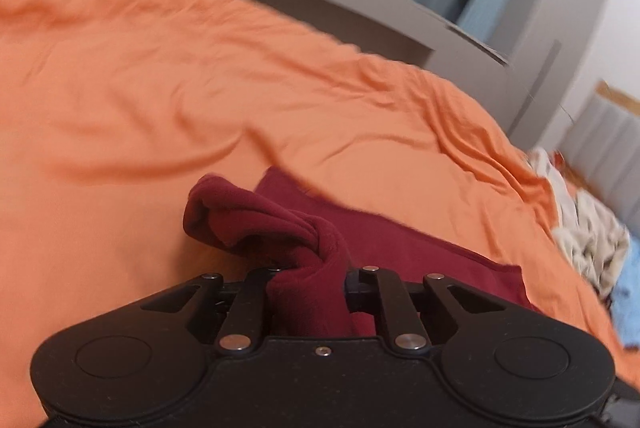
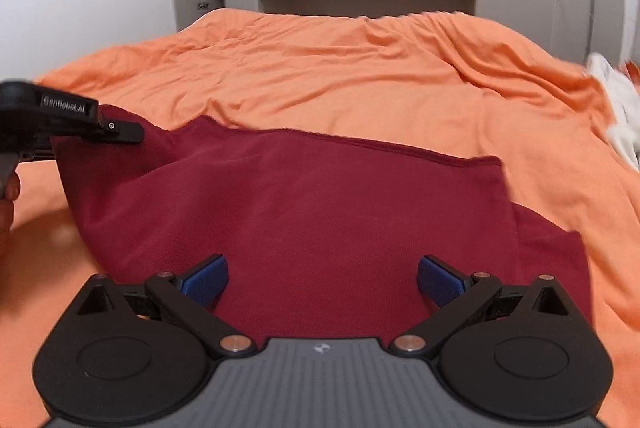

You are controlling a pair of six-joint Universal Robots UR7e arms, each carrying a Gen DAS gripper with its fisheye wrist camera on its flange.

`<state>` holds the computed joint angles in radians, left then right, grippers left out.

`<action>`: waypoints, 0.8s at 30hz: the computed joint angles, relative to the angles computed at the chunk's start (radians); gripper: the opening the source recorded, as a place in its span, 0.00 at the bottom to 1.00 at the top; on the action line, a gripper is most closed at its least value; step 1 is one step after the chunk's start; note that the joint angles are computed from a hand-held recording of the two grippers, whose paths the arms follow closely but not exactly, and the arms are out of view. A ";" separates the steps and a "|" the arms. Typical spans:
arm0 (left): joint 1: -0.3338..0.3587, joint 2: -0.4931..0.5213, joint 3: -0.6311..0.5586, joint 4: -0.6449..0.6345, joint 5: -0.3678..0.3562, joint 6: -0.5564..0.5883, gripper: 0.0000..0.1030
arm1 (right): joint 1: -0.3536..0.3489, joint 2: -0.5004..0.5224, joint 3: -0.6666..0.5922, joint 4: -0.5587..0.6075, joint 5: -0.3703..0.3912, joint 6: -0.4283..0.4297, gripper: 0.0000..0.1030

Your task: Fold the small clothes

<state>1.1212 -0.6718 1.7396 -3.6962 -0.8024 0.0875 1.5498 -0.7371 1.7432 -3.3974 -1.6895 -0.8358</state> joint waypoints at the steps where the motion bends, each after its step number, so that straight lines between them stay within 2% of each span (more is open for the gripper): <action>1: -0.013 0.014 -0.018 -0.007 0.013 0.056 0.13 | -0.002 -0.010 -0.001 0.000 -0.006 0.013 1.00; 5: -0.063 0.066 -0.076 -0.035 0.038 0.242 0.12 | -0.032 -0.064 -0.008 -0.031 0.020 0.122 1.00; 7: -0.087 0.090 -0.105 -0.037 0.040 0.321 0.12 | -0.053 -0.094 -0.020 -0.025 0.035 0.207 1.00; 10: -0.119 0.122 -0.142 -0.002 0.017 0.394 0.12 | -0.087 -0.141 -0.049 0.057 0.056 0.318 1.00; 13: -0.141 0.154 -0.177 0.080 -0.026 0.400 0.12 | -0.119 -0.171 -0.072 0.100 0.068 0.386 1.00; 17: -0.162 0.216 -0.219 0.182 -0.054 0.413 0.12 | -0.141 -0.183 -0.094 0.090 0.044 0.412 1.00; 20: -0.164 0.245 -0.234 0.292 -0.083 0.373 0.12 | -0.149 -0.186 -0.094 0.065 0.033 0.420 1.00; 24: -0.166 0.284 -0.242 0.337 -0.063 0.398 0.16 | -0.157 -0.182 -0.112 0.070 0.030 0.431 1.00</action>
<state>0.9550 -0.3877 1.4971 -3.3592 -0.8659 0.4854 1.3926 -0.9187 1.6310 -3.3278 -1.6596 -0.4047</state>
